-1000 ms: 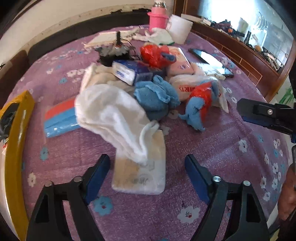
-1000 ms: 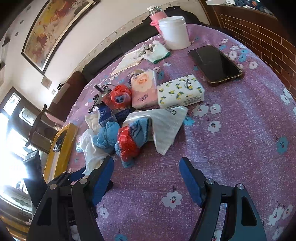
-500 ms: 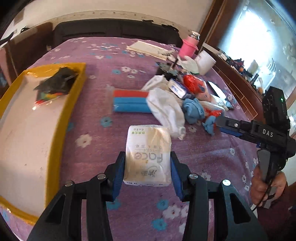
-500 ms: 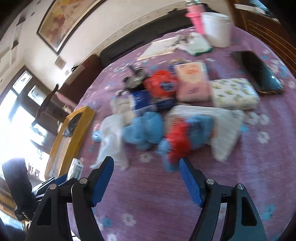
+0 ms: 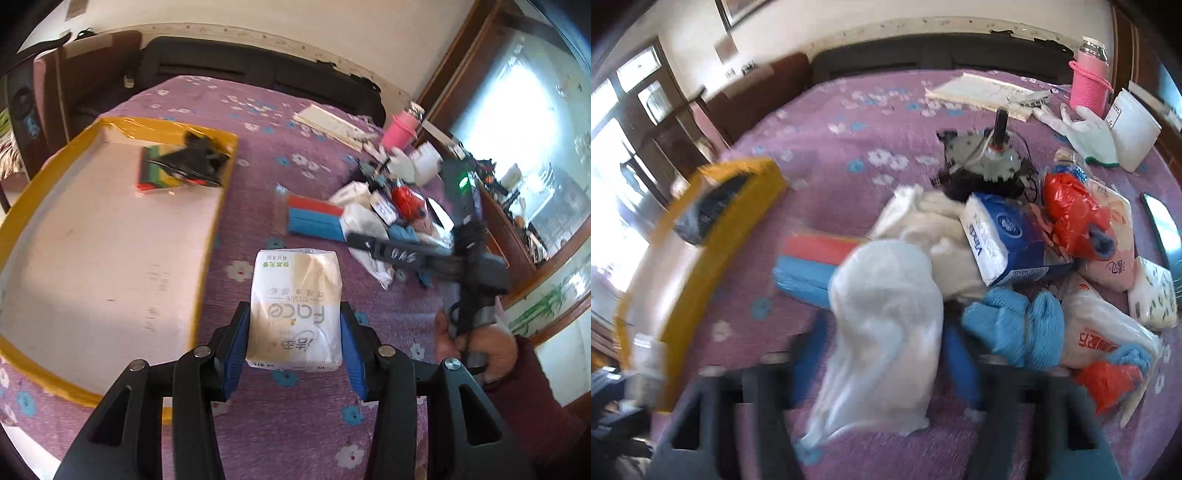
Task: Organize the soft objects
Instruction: 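Lower the tissue pack and white bag into the yellow tray, opening both tools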
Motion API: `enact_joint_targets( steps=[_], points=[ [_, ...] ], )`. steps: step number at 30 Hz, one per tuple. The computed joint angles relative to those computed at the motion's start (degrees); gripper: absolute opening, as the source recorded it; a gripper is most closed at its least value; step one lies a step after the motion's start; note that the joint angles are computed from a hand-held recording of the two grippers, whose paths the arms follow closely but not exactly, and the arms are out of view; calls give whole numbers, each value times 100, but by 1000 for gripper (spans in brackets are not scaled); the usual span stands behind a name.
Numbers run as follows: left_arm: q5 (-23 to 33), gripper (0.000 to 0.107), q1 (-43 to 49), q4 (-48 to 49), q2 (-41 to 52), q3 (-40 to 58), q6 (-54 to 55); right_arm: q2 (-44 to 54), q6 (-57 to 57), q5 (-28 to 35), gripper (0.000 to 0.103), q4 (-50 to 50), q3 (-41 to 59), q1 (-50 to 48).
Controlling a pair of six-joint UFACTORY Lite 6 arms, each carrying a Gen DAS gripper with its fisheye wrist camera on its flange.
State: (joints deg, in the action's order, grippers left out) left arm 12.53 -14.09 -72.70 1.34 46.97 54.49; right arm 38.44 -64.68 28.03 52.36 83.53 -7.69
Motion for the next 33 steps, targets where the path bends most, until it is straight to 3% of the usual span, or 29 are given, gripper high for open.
enact_joint_targets(
  steps=[6, 9, 14, 20, 24, 26, 28, 33],
  points=[
    [740, 45, 1107, 349, -346, 48, -14, -617, -716, 667, 19, 927, -524, -466],
    [992, 45, 1655, 1031, -80, 526, -458, -1069, -753, 1160, 19, 1050, -674, -612],
    [1133, 45, 2238, 2420, 1155, 2022, -1446, -1044, -113, 2051, 19, 935, -17, -288],
    [1616, 45, 2707, 3434, 3390, 4476, -2506, -276, 727, 2339, 19, 906, 1053, 774],
    [2050, 45, 2829, 4193, 4875, 6446, -3362, 599, 1310, 2592, 20, 797, 2148, 1538],
    [2195, 50, 2840, 4573, 5393, 7216, -3759, 1248, 1833, 2570, 20, 437, 3011, 1968],
    [2423, 63, 2913, 4655, 5785, 7846, -3981, 1856, 2334, 2540, 20, 78, 3810, 2266],
    [2297, 70, 3057, 3920, 5404, 7315, -3349, 3405, 3627, 2638, 20, -1079, 6123, 2641]
  ],
)
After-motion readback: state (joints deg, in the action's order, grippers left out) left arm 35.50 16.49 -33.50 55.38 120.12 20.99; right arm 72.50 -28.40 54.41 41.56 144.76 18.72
